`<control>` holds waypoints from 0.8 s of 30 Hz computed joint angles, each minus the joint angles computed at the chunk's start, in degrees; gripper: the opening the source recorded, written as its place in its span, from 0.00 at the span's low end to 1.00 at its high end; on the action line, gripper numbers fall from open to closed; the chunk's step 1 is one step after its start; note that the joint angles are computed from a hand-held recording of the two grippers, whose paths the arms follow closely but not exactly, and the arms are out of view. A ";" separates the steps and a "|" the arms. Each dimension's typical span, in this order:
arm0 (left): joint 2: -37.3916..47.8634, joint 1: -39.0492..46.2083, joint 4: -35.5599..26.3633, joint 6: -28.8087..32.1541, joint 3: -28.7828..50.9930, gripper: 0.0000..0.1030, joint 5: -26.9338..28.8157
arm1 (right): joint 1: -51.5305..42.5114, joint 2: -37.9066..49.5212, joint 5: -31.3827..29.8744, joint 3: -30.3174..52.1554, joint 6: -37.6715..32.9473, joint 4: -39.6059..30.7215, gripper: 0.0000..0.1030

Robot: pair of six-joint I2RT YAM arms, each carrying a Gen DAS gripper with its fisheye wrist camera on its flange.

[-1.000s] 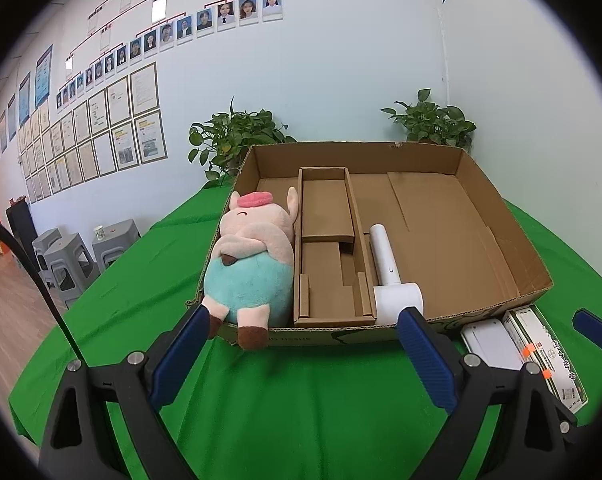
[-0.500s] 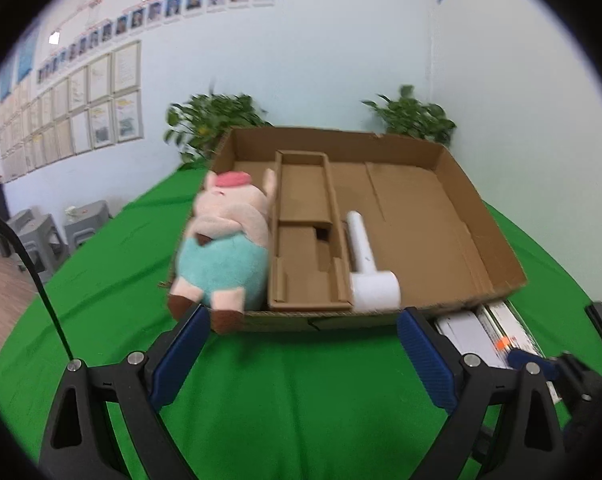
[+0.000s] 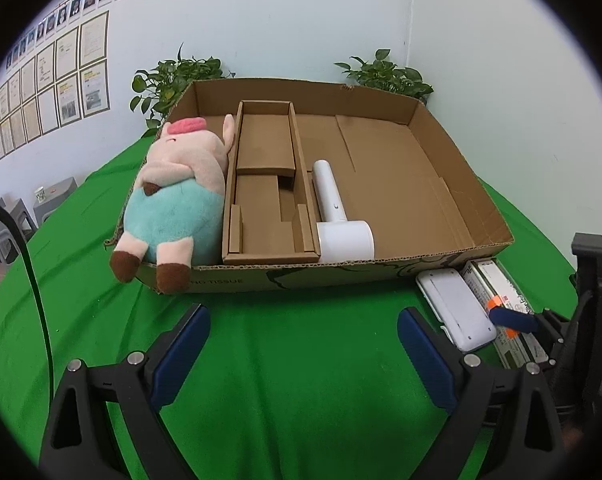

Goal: Organize objects
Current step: 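Withdraw both grippers and move the right gripper to the white plastic case, then grasp the white plastic case with the right gripper while the left gripper grasps it too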

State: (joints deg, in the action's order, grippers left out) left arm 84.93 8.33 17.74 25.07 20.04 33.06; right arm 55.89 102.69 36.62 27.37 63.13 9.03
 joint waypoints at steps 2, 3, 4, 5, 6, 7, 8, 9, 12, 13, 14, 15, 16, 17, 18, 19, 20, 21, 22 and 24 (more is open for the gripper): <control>0.32 -0.16 0.53 -0.18 -0.20 0.92 -0.36 | -1.23 1.38 0.37 1.26 -1.24 -1.74 0.97; 0.53 -0.17 0.78 -0.16 -0.27 0.92 -0.63 | -1.55 2.43 0.64 2.32 -1.99 -2.72 0.97; 0.83 -0.22 0.94 0.01 -0.24 0.92 -0.99 | -1.81 3.28 0.85 3.00 -3.48 -3.32 0.97; 1.13 -0.23 1.06 0.17 -0.21 0.92 -1.42 | -2.10 4.00 0.99 3.67 -4.14 -4.01 0.97; 1.48 -0.06 1.06 0.26 -0.02 0.92 -1.52 | -2.55 4.55 1.06 4.31 -4.77 -4.45 0.97; 1.79 0.07 1.20 0.21 0.05 0.92 -1.60 | -2.64 5.17 1.39 4.97 -4.79 -5.36 0.96; 2.09 0.23 1.19 0.09 0.16 0.92 -1.66 | -2.85 5.65 1.54 5.59 -5.07 -5.99 0.94; 2.41 0.41 1.04 0.11 0.34 0.92 -1.56 | -2.91 5.98 1.70 6.15 -5.26 -6.89 0.92; 3.19 0.98 0.94 0.39 0.78 0.92 -0.97 | -2.18 6.67 2.99 8.03 -4.17 -11.44 0.77; 3.50 1.19 0.90 0.42 0.95 0.92 -0.53 | -1.70 6.98 3.72 8.76 -3.37 -13.37 0.70; 3.66 1.20 0.88 0.35 1.03 0.92 -0.32 | -1.22 7.18 4.15 9.01 -2.87 -14.26 0.65; 3.82 1.14 0.85 0.25 1.10 0.92 -0.18 | -0.93 6.95 4.11 8.83 -3.05 -14.06 0.65; 4.00 0.95 0.69 0.21 1.25 0.92 -0.15 | -0.31 6.67 4.08 8.48 -3.01 -13.73 0.65; 4.23 0.75 0.40 0.36 1.41 0.92 -0.05 | 0.06 6.77 4.18 8.60 -3.17 -13.78 0.65; 4.38 0.60 0.26 0.51 1.45 0.92 0.01 | 0.59 7.10 4.42 9.03 -3.38 -14.07 0.65; 4.49 0.48 0.22 0.63 1.45 0.92 -0.05 | 1.01 7.12 4.48 9.14 -3.68 -13.94 0.65; 4.63 0.35 0.04 0.83 1.53 0.92 -0.08 | 1.62 6.77 4.37 8.74 -3.90 -13.31 0.65; 4.76 0.30 -0.33 1.03 1.68 0.92 -0.02 | 2.27 6.52 4.06 8.31 -4.36 -12.07 0.65; 4.93 0.26 -0.69 1.20 1.81 0.92 0.00 | 3.54 6.20 3.60 7.60 -4.80 -10.27 0.65; 5.47 0.33 -1.79 2.02 2.31 0.92 0.21 | 5.28 5.79 2.83 6.77 -6.31 -7.69 0.65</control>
